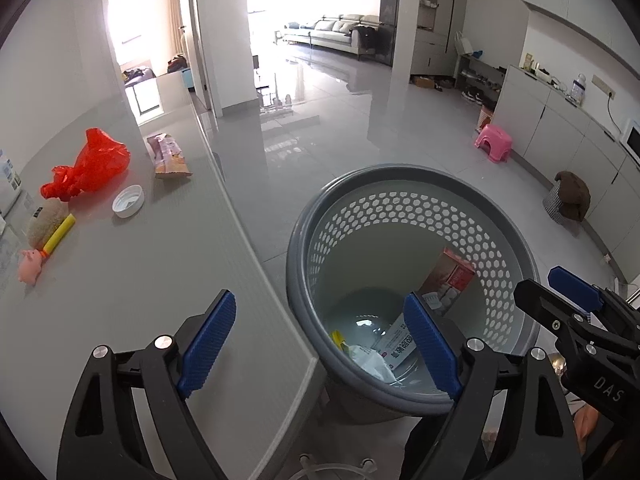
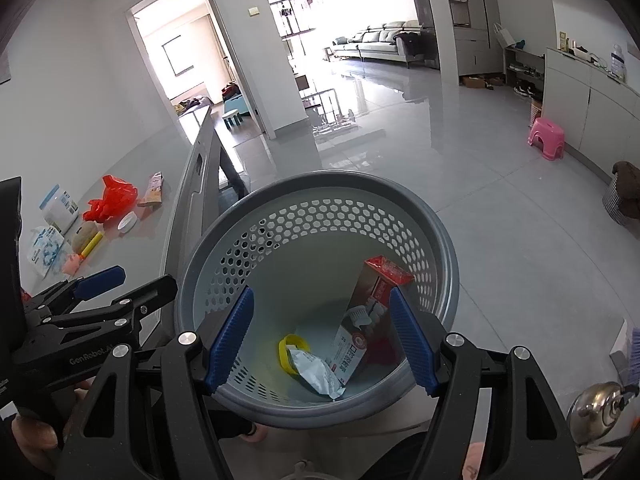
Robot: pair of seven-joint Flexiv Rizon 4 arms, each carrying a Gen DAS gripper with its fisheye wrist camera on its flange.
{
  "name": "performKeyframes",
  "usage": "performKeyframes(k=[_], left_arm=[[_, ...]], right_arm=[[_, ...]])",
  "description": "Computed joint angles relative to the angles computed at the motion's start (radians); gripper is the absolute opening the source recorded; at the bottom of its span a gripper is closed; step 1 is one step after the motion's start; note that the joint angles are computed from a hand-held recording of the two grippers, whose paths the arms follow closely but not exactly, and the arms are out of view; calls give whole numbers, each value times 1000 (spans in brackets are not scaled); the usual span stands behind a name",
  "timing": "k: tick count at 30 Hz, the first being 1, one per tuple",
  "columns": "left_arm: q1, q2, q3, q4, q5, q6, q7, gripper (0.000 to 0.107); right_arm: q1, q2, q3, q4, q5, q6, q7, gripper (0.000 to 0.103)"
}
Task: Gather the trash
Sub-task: 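Move both open tools back over the table toward the remaining items, then grasp the pink snack wrapper with the right tool while the left tool grasps the pink pig toy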
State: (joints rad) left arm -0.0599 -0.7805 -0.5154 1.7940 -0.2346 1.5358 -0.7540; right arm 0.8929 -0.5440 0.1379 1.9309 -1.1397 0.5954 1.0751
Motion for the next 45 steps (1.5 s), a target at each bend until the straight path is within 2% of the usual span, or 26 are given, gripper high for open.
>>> performKeyframes(k=[9,14,21,27,29,31,34,39,45], left_arm=[[48,4,30,0,2,66,-50,85],[65,-9,80,-34,22,116,-100,90],[68,-39,172,-142,7,106,-181,90],[49,-92,258,-265,-14,113,-251,92],[26,-121,308,-324,-23,115,-280,92],[-11,-151,379,-393,-34,99,-314,92],[-26,-189,422,-477,-40,60,-347,92],[-31,-231,456,-563,-31,1,-385,93],[-21,-250,451,-597,-10,-51,-396,93]], right_arm=[[4,-75,-43,-117,-48,58,-117,70],[1,-129,-87,-210,-88,117,-203,75],[2,-219,-156,-379,-86,182,-379,75],[-1,-315,-209,-551,-7,207,-565,76],[-4,-349,-228,-613,32,204,-629,77],[-9,-383,-243,-672,74,204,-692,77],[-24,-441,-255,-771,156,190,-798,77],[-67,-544,-255,-947,313,166,-961,77],[-113,-683,-242,-1194,475,82,-1143,77]])
